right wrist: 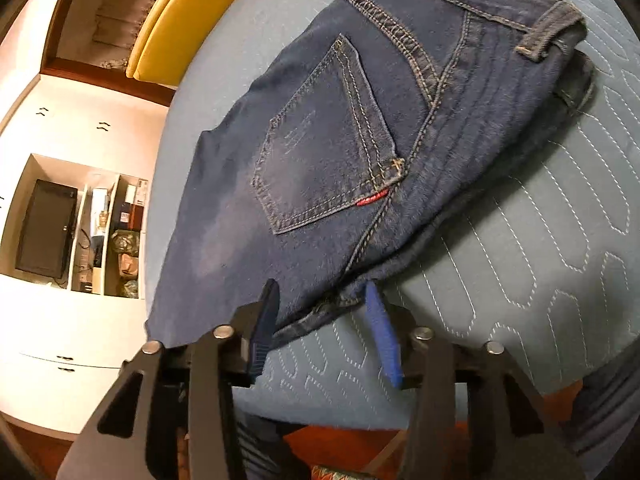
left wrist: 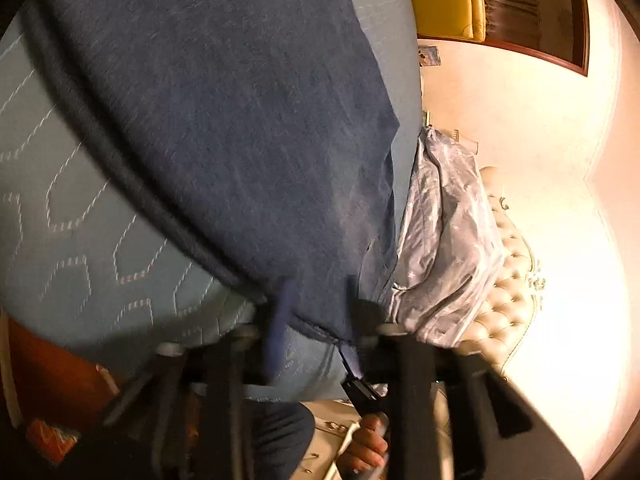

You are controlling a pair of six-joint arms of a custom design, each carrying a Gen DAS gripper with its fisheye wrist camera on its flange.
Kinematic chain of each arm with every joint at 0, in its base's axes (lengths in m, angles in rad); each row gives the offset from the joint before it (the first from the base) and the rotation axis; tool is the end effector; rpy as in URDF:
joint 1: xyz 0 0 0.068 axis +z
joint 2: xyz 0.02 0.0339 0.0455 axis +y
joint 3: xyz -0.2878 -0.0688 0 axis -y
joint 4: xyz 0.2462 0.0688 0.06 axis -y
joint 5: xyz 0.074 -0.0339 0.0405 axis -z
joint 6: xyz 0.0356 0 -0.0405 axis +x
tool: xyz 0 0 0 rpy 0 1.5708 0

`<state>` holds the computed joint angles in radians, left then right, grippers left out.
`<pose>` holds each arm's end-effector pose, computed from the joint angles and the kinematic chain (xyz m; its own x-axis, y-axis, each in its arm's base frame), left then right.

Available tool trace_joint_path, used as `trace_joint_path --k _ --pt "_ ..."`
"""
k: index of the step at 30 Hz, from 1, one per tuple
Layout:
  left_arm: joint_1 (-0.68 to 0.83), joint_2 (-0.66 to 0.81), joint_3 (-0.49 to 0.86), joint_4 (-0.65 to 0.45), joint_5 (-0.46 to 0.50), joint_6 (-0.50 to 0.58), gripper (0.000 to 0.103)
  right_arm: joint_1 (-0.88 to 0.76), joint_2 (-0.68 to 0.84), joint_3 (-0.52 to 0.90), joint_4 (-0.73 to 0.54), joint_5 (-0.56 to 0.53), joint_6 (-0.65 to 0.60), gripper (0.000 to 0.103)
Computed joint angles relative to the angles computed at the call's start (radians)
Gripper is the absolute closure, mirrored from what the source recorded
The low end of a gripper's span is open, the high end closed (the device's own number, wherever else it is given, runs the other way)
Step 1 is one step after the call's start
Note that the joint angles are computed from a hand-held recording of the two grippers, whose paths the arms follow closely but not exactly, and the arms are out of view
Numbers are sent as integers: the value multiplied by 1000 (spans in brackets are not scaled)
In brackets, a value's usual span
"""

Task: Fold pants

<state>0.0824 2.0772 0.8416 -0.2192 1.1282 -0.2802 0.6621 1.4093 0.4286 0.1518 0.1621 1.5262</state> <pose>0.3092 -0.0067 0.0638 -0.9704 -0.1990 0.1370 -0.2075 0.3959 -0.8946 0.1883 0.1395 0.1459 -0.5461 0.8244 -0.1490 0.5576 0.4904 0.6697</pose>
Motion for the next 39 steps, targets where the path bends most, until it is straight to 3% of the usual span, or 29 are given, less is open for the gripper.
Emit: trace_joint_path --k 4,7,11,18,23,27,30,32,33,34,35,39 --pt "3 28 2 -27 -7 7 71 -27 45 11 36 -16 -6 57" --pt "1 47 10 -35 -6 4 71 -25 48 56 -56 2 -18 83" --pt "-11 67 11 -21 -4 -7 71 -16 7 37 -68 20 -28 94" --pt "-24 74 34 -9 -6 -59 81 0 -45 61 -136 52 -49 96" --pt "-27 61 34 -24 -42 -48 98 1 -49 72 -160 58 -58 98" --pt "-17 16 21 -77 -47 22 100 27 -59 84 -203 83 -58 99" --pt "-10 21 18 -63 -56 16 102 43 -53 80 -210 90 -47 100" --pt "-10 21 13 -56 -43 18 100 39 -46 58 -185 80 -44 100" --pt "-9 25 17 -63 -40 17 94 38 -44 52 -178 77 -42 100" --pt "-4 36 23 -76 -26 15 75 36 -39 47 -170 73 -41 100" --pt "3 41 21 -72 -17 5 69 35 -39 44 -167 71 -41 100" --pt "-2 46 17 -46 -28 -23 72 42 -64 71 -219 93 -61 100"
